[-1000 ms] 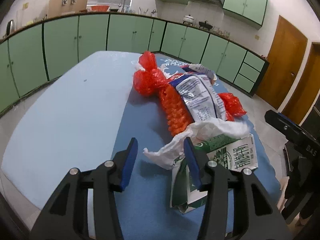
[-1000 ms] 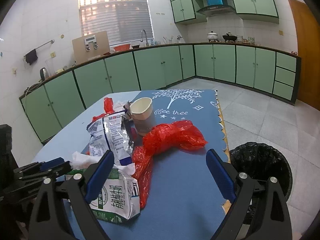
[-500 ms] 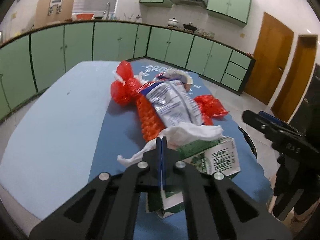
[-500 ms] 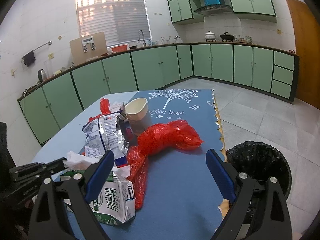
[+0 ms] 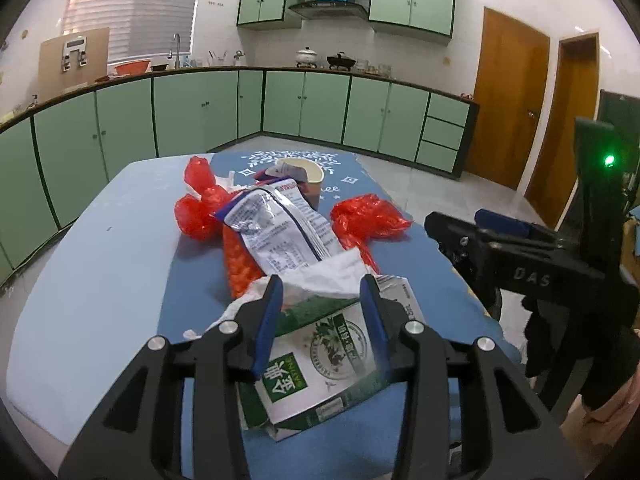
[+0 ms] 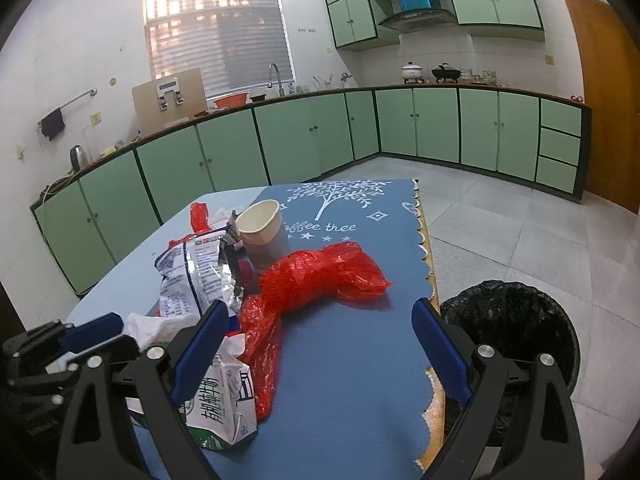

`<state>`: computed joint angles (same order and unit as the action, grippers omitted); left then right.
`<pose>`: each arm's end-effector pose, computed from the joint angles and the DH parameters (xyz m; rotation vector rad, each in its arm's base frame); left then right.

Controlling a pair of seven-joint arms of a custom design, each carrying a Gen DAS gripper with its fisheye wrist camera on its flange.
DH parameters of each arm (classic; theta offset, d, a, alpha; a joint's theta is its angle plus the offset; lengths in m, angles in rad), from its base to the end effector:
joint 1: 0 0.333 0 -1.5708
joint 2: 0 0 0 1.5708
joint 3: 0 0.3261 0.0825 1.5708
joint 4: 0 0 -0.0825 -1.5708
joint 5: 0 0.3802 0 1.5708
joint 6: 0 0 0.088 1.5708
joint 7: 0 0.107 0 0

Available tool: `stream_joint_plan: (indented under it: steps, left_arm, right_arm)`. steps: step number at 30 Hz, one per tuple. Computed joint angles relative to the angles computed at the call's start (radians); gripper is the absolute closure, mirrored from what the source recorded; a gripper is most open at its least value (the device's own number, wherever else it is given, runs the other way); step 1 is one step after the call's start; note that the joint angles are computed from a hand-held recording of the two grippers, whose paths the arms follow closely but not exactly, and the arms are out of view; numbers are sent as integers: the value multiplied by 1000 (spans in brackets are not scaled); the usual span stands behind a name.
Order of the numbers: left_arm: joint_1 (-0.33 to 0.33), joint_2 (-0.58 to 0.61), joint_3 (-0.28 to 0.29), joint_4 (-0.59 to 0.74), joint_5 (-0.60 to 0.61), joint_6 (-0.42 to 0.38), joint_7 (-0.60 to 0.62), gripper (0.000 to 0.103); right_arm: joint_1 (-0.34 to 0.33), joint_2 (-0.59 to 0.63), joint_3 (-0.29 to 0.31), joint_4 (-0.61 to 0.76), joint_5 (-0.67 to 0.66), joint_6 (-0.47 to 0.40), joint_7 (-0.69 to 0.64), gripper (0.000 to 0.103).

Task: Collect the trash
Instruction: 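Grasp the red plastic bag with the right tool while the left tool grasps white tissue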

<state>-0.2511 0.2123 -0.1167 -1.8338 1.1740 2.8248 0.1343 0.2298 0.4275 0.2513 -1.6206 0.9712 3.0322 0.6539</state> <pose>0.5907 -0.2713 0.4940 -1.7089 1.5728 -0.9503 0.6681 0.2433 0.4800 -1.7608 1.1669 -0.4398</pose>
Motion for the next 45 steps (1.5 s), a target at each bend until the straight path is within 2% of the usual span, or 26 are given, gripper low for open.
stream_joint_plan:
  steps: [4, 7, 9, 10, 12, 15, 17, 19, 21, 25, 28, 33, 36, 38, 40, 45]
  left_arm:
    - [-5, 12, 6, 18, 14, -21, -10, 57]
    - [-23, -4, 13, 17, 86, -65, -73, 51]
    - [-19, -7, 8, 18, 111, -68, -88, 47]
    - [-11, -3, 4, 20, 99, -55, -74, 47]
    - [20, 24, -11, 31, -1, -2, 26, 47]
    - [24, 60, -5, 56, -73, 8, 95, 47]
    - [13, 72, 14, 68, -77, 8, 79, 56]
    - [10, 78, 23, 75, -91, 2, 77, 83]
    - [8, 79, 31, 76, -92, 13, 69, 101]
    - [-16, 62, 56, 67, -7, 7, -28, 103]
    - [-26, 32, 67, 54, 96, -3, -147, 103]
    - [-8, -34, 47, 31, 260, -61, -336, 103]
    - [12, -64, 25, 27, 328, -100, -406, 103]
    - [25, -66, 12, 34, 343, -116, -420, 103]
    - [29, -55, 1, 49, 345, -143, -412, 103]
    - [24, -4, 0, 94, 327, -182, -392, 103]
  right_arm:
    - [2, 4, -7, 3, -5, -3, 12, 12]
    - [1, 5, -7, 4, -8, -5, 14, 12]
    - [1, 8, -8, 6, -10, -7, 18, 12]
    - [3, 10, -11, 8, -14, -10, 25, 12]
    - [7, 12, -16, 9, -25, -15, 37, 12]
    - [6, 8, -14, 4, -28, -15, 37, 12]
    - [1, 7, -7, 2, -23, -13, 29, 12]
    - [2, 7, -8, 2, -24, -14, 27, 13]
    - [6, 10, -14, 5, -33, -28, 37, 15]
    - [10, 16, -16, 9, -44, -38, 44, 18]
    - [9, 16, -14, 10, -44, -43, 42, 19]
    - [8, 25, -12, 29, -42, -55, 41, 19]
    - [29, 46, -33, 64, -79, -76, 74, 20]
    - [52, 69, -56, 96, -126, -94, 118, 20]
    - [76, 105, -83, 145, -182, -130, 179, 26]
    - [107, 181, -121, 250, -292, -200, 305, 33]
